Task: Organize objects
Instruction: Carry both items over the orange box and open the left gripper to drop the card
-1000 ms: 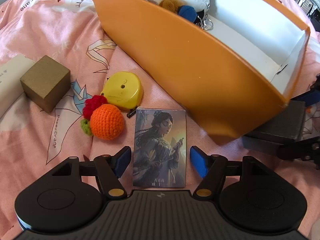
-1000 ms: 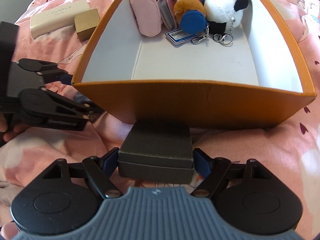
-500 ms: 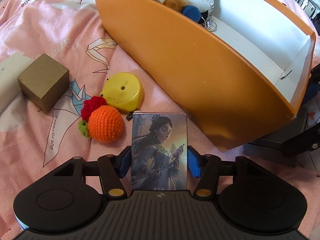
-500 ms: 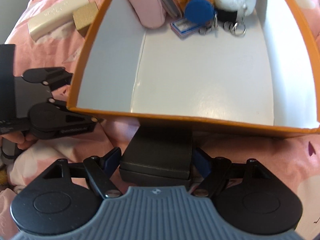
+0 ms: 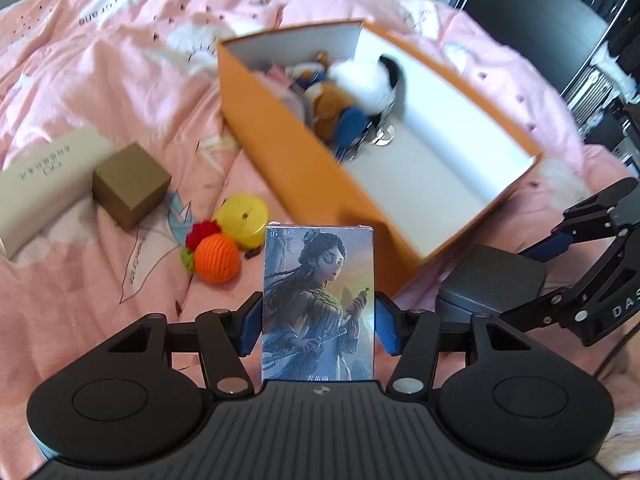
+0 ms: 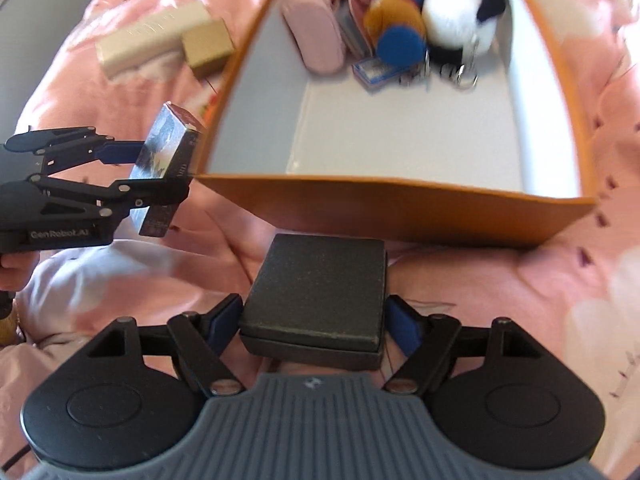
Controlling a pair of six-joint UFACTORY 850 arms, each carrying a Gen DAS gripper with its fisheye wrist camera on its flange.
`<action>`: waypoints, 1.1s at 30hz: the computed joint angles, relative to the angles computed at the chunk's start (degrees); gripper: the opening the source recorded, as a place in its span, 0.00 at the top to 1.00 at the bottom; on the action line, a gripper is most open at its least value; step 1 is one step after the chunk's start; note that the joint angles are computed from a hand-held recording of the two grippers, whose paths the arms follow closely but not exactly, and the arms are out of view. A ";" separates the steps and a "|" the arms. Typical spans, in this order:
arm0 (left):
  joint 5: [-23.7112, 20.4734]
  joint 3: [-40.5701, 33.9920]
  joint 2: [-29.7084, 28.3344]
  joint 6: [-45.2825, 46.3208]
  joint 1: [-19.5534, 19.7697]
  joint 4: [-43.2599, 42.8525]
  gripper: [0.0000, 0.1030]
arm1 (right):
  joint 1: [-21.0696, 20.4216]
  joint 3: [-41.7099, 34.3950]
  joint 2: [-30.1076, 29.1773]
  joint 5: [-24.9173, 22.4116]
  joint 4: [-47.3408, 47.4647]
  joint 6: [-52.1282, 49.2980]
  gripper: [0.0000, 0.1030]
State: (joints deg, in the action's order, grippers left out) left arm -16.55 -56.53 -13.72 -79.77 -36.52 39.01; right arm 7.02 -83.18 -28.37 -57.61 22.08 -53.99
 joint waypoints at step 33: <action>-32.75 -53.62 -37.33 35.86 8.37 -37.08 0.37 | 1.77 -15.08 -10.11 12.98 -1.67 -24.38 0.24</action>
State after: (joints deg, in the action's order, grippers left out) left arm -49.29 -110.15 -51.05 -43.90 -28.15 1.93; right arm 8.80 -98.26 -38.48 -44.63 20.41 -78.38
